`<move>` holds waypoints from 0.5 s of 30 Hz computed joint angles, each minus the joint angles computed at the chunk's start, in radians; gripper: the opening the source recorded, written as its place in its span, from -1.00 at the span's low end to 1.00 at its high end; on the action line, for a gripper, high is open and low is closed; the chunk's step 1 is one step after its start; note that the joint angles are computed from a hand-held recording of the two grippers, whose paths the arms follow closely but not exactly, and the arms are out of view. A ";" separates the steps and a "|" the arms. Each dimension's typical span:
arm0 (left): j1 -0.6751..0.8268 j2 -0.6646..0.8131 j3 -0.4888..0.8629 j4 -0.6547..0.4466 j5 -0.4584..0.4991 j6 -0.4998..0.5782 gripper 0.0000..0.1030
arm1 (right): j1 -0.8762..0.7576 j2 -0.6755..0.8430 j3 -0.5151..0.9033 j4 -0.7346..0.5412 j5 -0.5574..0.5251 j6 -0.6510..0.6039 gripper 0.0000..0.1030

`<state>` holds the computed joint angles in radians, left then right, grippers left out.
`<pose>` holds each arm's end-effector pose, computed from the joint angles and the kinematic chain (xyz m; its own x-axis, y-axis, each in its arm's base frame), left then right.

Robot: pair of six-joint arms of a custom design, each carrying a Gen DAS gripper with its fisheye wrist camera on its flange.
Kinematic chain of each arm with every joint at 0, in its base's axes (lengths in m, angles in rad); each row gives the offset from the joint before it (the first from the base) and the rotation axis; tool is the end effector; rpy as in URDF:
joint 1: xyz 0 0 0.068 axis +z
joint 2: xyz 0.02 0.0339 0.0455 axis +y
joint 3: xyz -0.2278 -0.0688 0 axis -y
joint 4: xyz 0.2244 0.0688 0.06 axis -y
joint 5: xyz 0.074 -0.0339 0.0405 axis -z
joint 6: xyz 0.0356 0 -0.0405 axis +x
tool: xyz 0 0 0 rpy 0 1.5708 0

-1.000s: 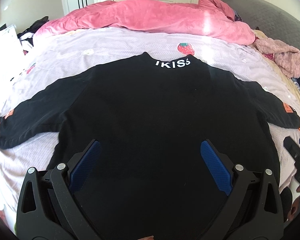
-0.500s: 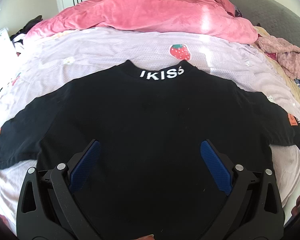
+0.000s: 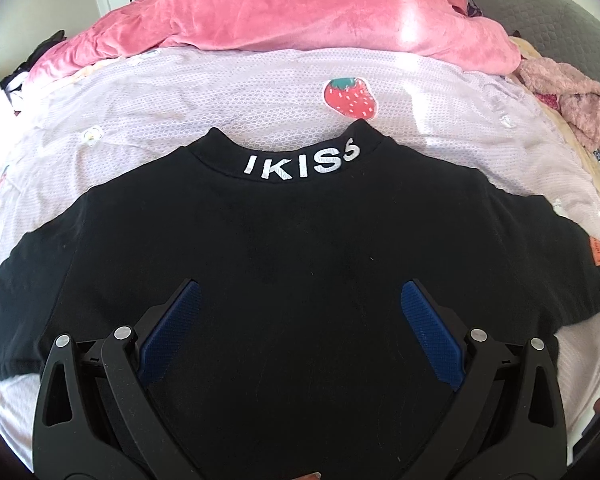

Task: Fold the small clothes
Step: 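Move the right tool to the orange sleeve cuff and grasp it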

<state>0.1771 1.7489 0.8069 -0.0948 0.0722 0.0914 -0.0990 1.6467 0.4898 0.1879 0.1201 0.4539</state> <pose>0.2924 0.0497 0.0972 -0.8565 -0.0608 -0.5125 -0.0617 0.9980 -0.0154 0.2427 -0.0284 0.0692 -0.6646 0.5035 -0.5521 0.5085 0.8462 0.1595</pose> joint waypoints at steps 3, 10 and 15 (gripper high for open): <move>0.003 0.049 0.028 0.019 -0.011 -0.002 0.83 | -0.066 0.077 0.032 0.034 -0.041 0.008 0.92; 0.014 0.114 0.070 0.046 -0.010 -0.008 0.83 | -0.170 0.178 0.115 0.077 -0.123 0.035 0.92; 0.025 0.133 0.083 0.061 -0.003 -0.008 0.83 | -0.216 0.236 0.165 0.130 -0.164 0.096 0.64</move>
